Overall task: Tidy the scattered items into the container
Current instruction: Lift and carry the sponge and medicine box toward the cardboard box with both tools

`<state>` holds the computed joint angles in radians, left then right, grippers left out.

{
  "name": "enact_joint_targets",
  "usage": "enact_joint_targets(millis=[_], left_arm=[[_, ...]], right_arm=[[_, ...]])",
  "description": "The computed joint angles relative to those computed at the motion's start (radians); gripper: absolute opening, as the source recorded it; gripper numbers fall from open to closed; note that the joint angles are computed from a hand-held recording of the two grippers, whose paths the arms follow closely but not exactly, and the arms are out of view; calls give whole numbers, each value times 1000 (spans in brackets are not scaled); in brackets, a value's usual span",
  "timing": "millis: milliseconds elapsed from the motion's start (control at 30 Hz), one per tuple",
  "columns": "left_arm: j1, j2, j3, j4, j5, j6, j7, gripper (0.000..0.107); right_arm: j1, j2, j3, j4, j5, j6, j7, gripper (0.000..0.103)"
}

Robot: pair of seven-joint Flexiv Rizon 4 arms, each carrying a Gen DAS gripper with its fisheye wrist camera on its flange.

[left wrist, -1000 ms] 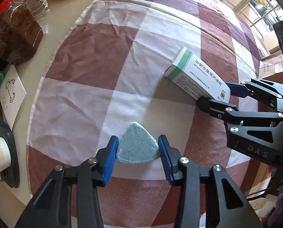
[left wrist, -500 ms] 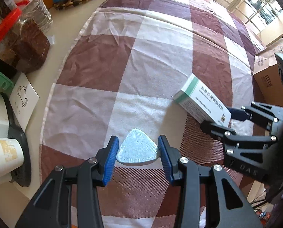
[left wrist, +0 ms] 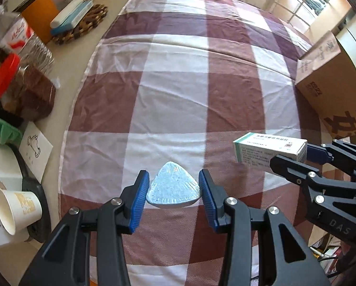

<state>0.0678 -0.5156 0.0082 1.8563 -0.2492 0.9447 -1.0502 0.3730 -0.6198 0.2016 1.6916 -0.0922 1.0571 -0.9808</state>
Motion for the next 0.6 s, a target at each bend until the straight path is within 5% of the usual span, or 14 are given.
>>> enact_joint_targets(millis=[600], left_arm=[[-26, 69, -40, 32, -32, -7, 122, 44]], right_arm=[[62, 196, -101, 252, -164, 108, 312, 37]])
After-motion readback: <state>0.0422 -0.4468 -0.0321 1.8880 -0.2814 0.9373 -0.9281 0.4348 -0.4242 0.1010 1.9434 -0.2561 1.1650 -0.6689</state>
